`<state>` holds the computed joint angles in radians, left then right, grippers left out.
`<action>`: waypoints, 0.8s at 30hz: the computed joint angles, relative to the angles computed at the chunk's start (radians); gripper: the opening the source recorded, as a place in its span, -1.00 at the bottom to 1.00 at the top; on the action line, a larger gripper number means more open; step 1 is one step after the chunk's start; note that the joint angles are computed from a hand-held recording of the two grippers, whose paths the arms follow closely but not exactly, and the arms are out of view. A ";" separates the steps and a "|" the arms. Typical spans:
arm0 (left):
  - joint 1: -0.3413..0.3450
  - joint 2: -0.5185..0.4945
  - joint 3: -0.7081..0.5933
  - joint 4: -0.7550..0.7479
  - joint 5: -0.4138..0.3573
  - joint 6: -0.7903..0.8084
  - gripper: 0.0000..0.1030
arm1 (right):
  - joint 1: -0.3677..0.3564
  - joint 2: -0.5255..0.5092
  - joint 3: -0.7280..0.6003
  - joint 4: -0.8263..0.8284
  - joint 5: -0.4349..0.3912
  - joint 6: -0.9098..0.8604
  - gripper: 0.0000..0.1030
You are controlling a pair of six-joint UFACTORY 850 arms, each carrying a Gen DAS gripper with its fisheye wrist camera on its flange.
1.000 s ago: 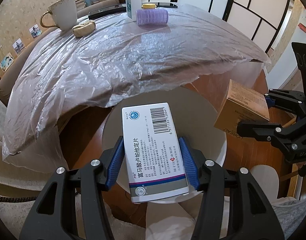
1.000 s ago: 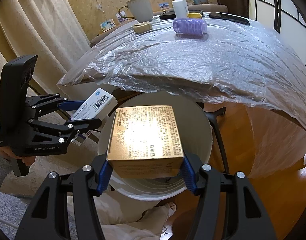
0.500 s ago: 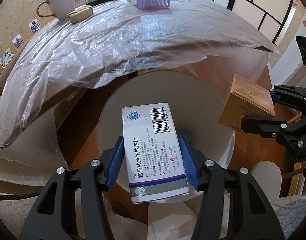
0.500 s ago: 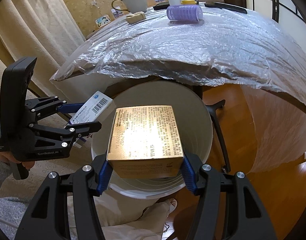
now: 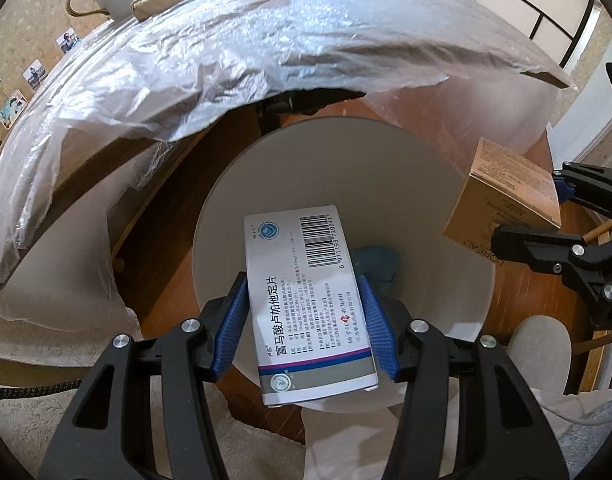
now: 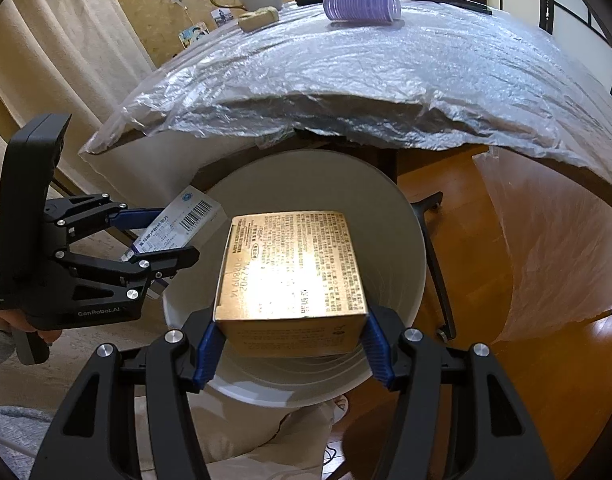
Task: Collect trash
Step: 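Open both tools to drop the medicine box and cardboard box into the bin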
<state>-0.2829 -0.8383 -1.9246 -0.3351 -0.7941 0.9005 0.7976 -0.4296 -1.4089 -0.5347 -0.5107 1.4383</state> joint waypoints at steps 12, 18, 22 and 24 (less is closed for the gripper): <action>-0.023 -0.045 -0.029 0.064 0.003 -0.045 0.08 | -0.016 -0.060 -0.050 0.051 -0.034 -0.046 0.13; -0.022 -0.046 -0.032 0.056 -0.005 -0.029 0.10 | -0.018 -0.073 -0.055 0.061 -0.042 -0.060 0.15; -0.007 -0.034 -0.022 0.012 0.031 -0.014 0.69 | 0.003 -0.061 -0.051 -0.072 -0.117 0.059 0.73; 0.005 -0.029 -0.031 -0.039 0.007 0.014 0.69 | 0.008 -0.039 -0.036 -0.106 -0.117 0.086 0.73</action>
